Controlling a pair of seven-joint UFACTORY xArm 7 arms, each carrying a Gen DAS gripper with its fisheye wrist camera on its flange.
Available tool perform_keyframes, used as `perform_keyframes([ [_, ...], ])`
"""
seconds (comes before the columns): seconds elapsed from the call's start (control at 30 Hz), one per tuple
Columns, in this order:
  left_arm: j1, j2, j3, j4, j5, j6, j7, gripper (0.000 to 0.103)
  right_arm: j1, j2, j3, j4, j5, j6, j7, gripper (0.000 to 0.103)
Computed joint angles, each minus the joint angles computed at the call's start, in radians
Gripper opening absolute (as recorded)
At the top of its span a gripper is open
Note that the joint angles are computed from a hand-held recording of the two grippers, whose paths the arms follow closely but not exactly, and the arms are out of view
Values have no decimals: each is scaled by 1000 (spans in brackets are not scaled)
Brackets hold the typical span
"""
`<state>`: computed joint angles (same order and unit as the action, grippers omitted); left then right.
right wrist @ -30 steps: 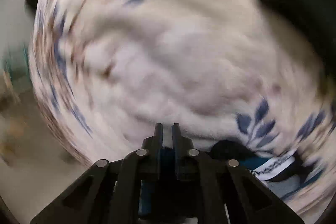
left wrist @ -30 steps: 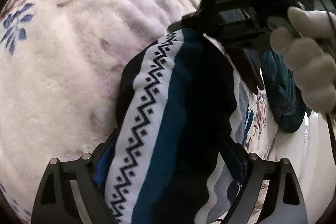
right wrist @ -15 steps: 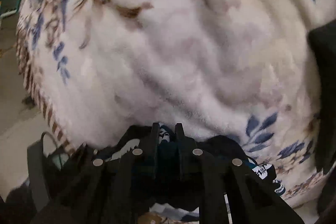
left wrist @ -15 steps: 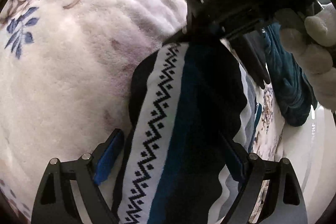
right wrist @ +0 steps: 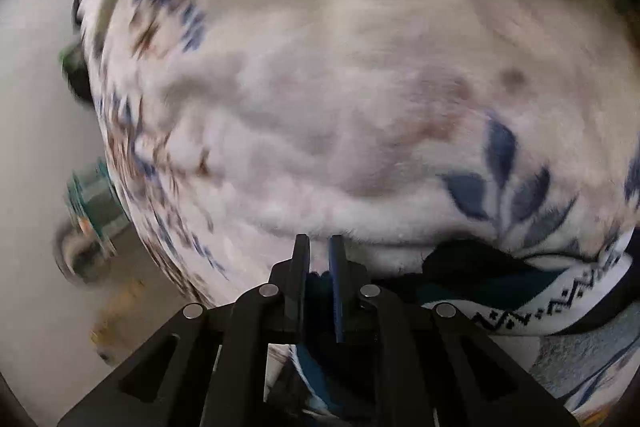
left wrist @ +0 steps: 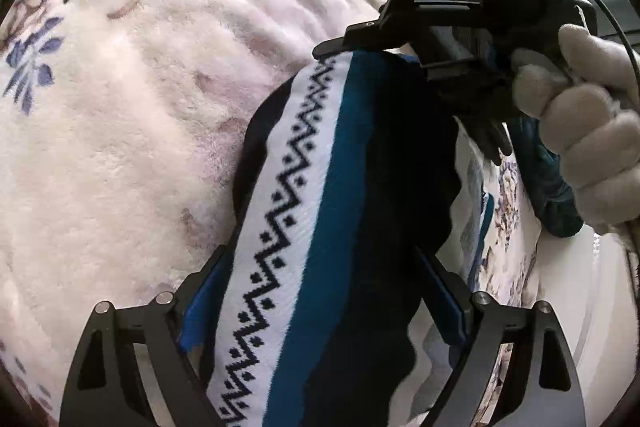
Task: Fold small clothes
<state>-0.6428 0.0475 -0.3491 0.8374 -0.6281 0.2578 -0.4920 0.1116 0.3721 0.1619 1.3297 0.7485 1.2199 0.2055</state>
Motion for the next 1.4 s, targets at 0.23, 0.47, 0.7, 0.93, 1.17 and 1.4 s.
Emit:
perform_keyframes([
  [0.23, 26, -57, 46, 35, -68, 77, 76, 88, 3, -252, -42, -130, -120, -101, -114, 78],
  [0.47, 111, 150, 43, 235, -107, 184, 208, 88, -70, -697, -167, -512, -272, -145, -31, 79],
  [0.7, 168, 253, -4, 327, -149, 187, 291, 47, -181, -857, -283, -846, -314, -250, 11, 79],
  [0.93, 157, 283, -5, 337, -65, 124, 242, 20, -120, -739, -308, -903, -64, -476, -222, 13],
  [1.17, 166, 314, 3, 379, 28, 159, 165, 17, -168, -823, -304, -946, -227, -517, -52, 7],
  [1.4, 214, 164, -23, 292, -97, 192, 224, 90, -235, -954, -336, -958, -212, -353, -66, 71],
])
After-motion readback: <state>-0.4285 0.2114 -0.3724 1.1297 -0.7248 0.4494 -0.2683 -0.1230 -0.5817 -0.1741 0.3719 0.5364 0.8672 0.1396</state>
